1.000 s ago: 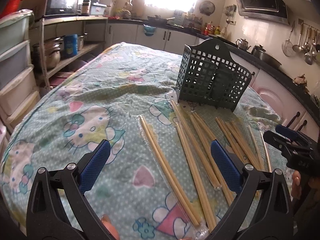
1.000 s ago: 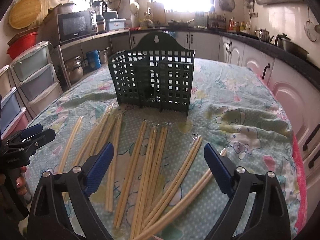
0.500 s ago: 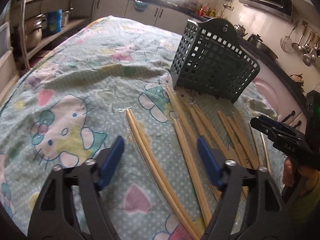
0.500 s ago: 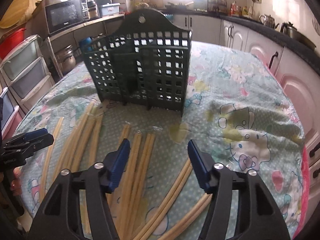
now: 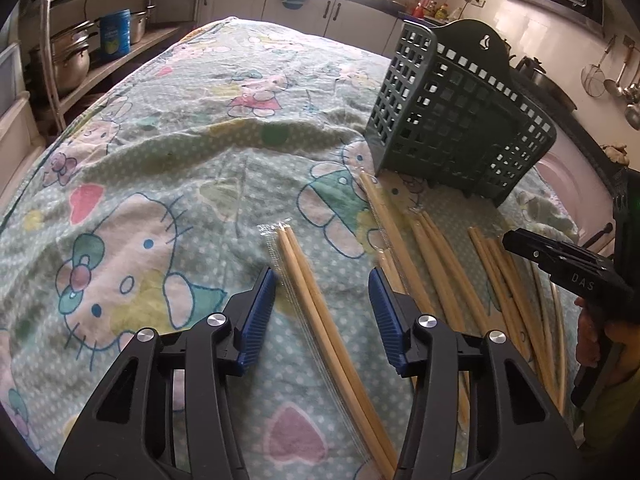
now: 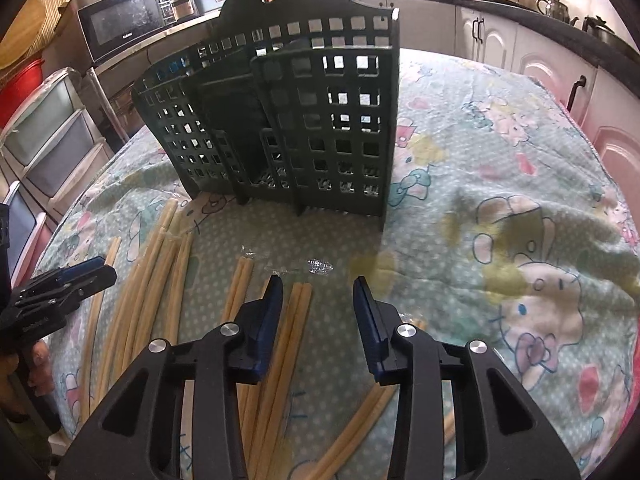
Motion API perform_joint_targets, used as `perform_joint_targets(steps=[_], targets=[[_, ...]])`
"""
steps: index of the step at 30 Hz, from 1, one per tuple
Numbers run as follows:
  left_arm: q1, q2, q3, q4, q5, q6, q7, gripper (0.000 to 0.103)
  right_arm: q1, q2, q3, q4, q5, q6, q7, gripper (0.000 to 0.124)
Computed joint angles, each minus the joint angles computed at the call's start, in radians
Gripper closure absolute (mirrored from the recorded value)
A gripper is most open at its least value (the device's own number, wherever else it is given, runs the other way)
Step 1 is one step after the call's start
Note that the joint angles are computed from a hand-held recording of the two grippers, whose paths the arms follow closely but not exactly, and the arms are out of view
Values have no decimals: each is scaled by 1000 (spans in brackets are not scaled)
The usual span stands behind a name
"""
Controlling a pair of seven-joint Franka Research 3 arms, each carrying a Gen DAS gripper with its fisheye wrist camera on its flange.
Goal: Organize utensils
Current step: 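Move the left tool toward the wooden chopsticks while the right tool approaches them too, then close the left tool on a chopstick while the right tool grasps another, then lift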
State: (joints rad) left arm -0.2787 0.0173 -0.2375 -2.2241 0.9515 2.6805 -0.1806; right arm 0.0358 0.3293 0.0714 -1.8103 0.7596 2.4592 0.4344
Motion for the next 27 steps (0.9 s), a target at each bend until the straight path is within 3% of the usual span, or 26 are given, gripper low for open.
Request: perform_joint_targets(steps=[10, 17, 19, 21, 23, 27], targets=[[-1, 24, 5, 33, -57, -46, 66, 62, -1, 46, 4, 48, -37, -1, 20, 104], [-7, 47, 14, 65, -75, -77, 96, 62, -40, 86, 5, 130, -15, -119, 67, 114], [-10, 54, 16, 77, -82, -95, 107, 68, -58, 90, 9, 150, 8, -163, 70, 114], [-14, 59, 16, 89, -84, -129, 115, 81, -69, 87, 10, 161, 28, -193, 67, 114], [-14, 57, 20, 87, -82, -132, 110, 88, -82, 73, 12, 162, 55, -218, 44, 115], [-6, 38, 24, 65, -65, -109, 98, 96, -93, 35, 9, 151, 105, -246, -4, 115]])
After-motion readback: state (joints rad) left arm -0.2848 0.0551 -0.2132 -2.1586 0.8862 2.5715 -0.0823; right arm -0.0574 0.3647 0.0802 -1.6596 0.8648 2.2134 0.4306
